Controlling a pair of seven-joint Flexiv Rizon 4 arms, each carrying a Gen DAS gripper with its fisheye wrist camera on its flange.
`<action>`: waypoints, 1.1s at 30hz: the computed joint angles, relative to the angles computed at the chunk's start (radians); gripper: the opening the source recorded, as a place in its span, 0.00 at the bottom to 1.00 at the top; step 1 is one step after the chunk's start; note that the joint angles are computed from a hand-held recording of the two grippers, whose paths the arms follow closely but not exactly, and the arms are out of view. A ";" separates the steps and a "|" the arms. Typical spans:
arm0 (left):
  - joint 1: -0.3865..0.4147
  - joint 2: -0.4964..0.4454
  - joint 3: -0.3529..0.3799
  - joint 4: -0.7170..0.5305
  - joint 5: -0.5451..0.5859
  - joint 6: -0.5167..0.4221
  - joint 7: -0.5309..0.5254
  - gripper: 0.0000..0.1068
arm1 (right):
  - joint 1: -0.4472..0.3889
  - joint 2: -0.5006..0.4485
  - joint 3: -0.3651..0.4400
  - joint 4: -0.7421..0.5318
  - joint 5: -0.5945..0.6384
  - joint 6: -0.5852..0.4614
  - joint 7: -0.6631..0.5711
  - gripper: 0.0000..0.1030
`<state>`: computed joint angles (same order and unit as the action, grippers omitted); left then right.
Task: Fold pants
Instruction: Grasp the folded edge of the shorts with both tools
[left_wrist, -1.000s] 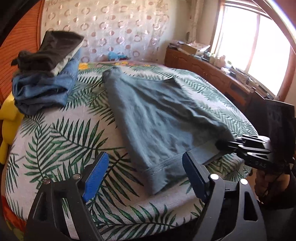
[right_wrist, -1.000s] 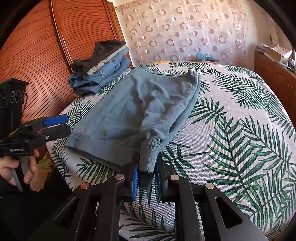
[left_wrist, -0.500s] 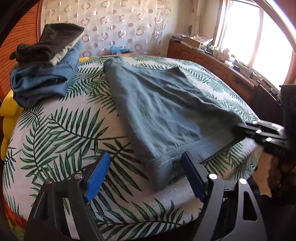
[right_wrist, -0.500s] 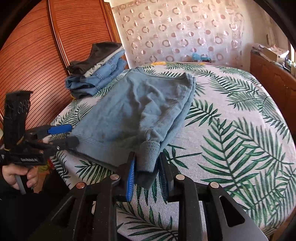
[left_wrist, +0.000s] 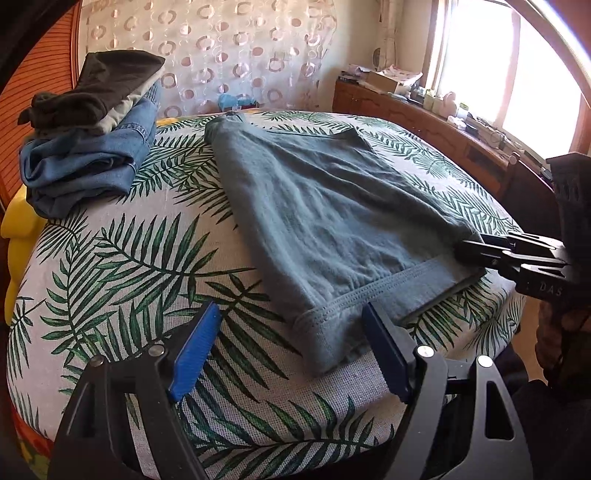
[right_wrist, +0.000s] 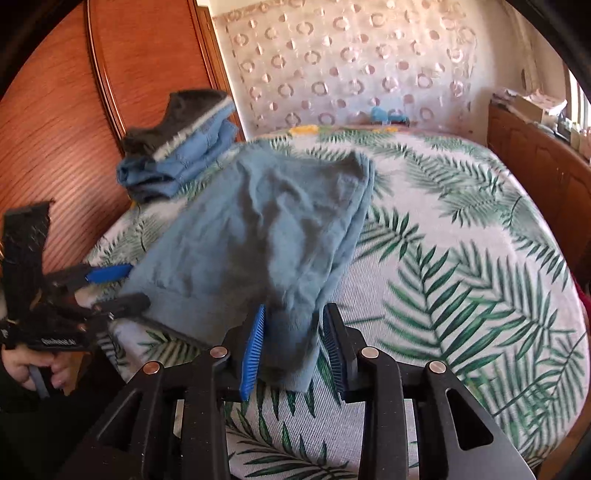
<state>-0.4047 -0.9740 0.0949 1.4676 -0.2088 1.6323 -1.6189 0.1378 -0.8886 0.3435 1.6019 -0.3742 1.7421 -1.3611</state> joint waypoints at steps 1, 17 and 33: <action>0.000 0.000 0.001 0.000 0.001 0.001 -0.001 0.75 | -0.005 -0.004 0.008 -0.003 -0.002 -0.002 -0.002 0.32; 0.152 0.008 -0.245 0.054 0.012 0.078 0.112 0.27 | -0.080 -0.043 0.115 -0.022 -0.025 -0.017 -0.047 0.26; 0.195 0.056 -0.309 0.133 0.052 0.292 0.102 0.14 | -0.208 -0.065 0.265 0.024 -0.121 0.046 -0.083 0.17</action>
